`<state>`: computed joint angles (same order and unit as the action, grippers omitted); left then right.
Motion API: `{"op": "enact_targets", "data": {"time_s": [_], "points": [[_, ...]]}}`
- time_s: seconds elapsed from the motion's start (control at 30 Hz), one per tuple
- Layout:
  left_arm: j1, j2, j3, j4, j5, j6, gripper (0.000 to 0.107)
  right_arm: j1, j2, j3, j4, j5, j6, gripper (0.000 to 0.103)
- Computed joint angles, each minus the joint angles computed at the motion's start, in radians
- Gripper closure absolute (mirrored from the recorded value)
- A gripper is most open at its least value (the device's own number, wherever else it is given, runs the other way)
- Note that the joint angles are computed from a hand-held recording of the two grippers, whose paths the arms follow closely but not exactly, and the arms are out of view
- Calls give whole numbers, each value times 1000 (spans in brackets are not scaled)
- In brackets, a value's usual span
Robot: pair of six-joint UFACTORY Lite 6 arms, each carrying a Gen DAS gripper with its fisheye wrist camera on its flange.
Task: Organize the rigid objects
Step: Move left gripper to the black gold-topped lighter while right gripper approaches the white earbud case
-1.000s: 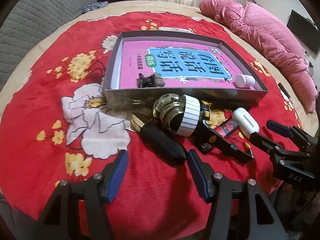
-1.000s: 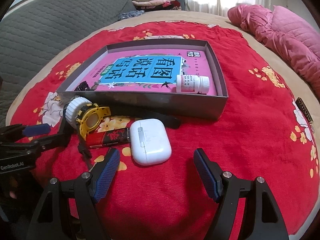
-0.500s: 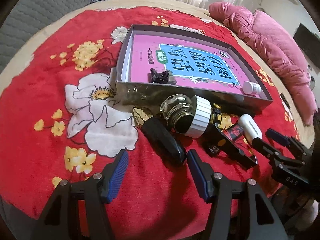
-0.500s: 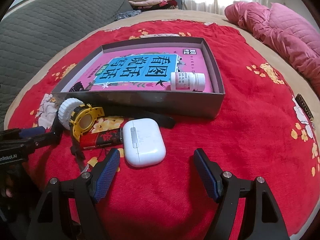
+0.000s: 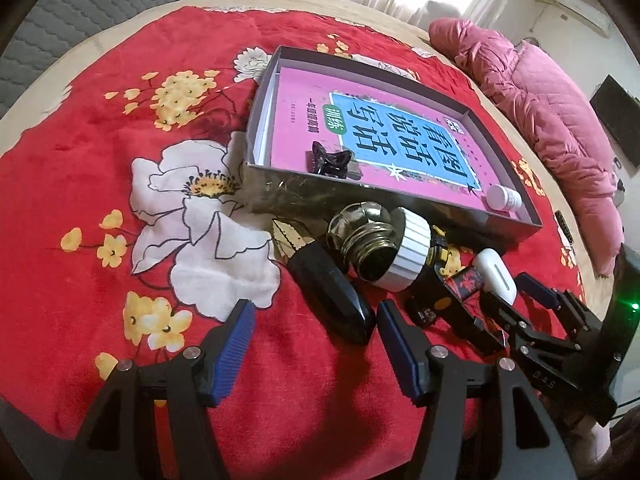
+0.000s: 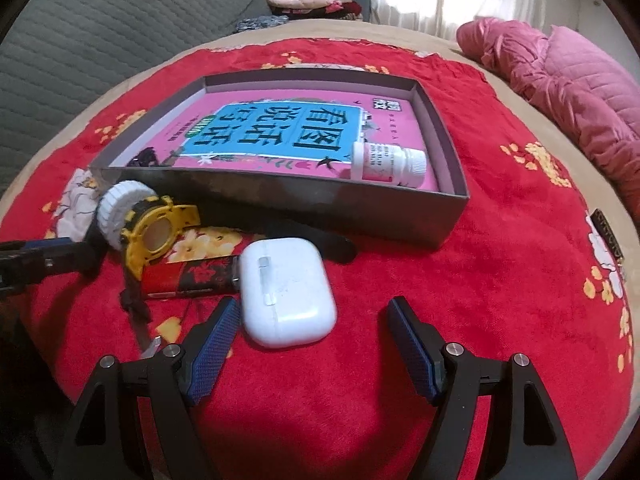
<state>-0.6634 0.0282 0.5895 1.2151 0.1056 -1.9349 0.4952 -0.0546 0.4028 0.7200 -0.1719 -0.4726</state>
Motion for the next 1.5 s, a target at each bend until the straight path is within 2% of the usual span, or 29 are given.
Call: {"op": "enact_targets", "data": {"time_s": [0.1,0.2,0.3,0.47,0.57,0.63,0.77,0.97,1.23,1.37,1.5], "points": [[8,-8,-7,10,-6,-11,44,-22,4,-3,-139,0,131,26],[11,-9,-6,17,-5,-20,44,-32,-5,-7,-74,-8,63,26],[8,-14,-9,7,-2,-18,44,-82,-19,-16,-165,3,149,26],[21,-36,-22,-163,-1,144,44,-151,-21,-24,-450,13,428,26],[17,-61,-29,-243,36,214,44,-134,-13,-19,-349,10,327,26],[9,-66,-22,-228,85,188,44,-130,-6,-17,-348,6,329,26],[47,-42,-14,-283,43,235,44,-141,2,-16,-448,1,427,26],[30,3,38,-358,33,312,44,-140,14,-12,-454,-6,430,26],[-10,120,144,-458,85,409,44,-138,18,-11,-453,-10,429,26],[-10,157,170,-453,130,404,44,-139,14,-15,-446,-13,422,26],[4,132,139,-419,121,372,43,-138,21,-9,-458,-20,441,26]]}}
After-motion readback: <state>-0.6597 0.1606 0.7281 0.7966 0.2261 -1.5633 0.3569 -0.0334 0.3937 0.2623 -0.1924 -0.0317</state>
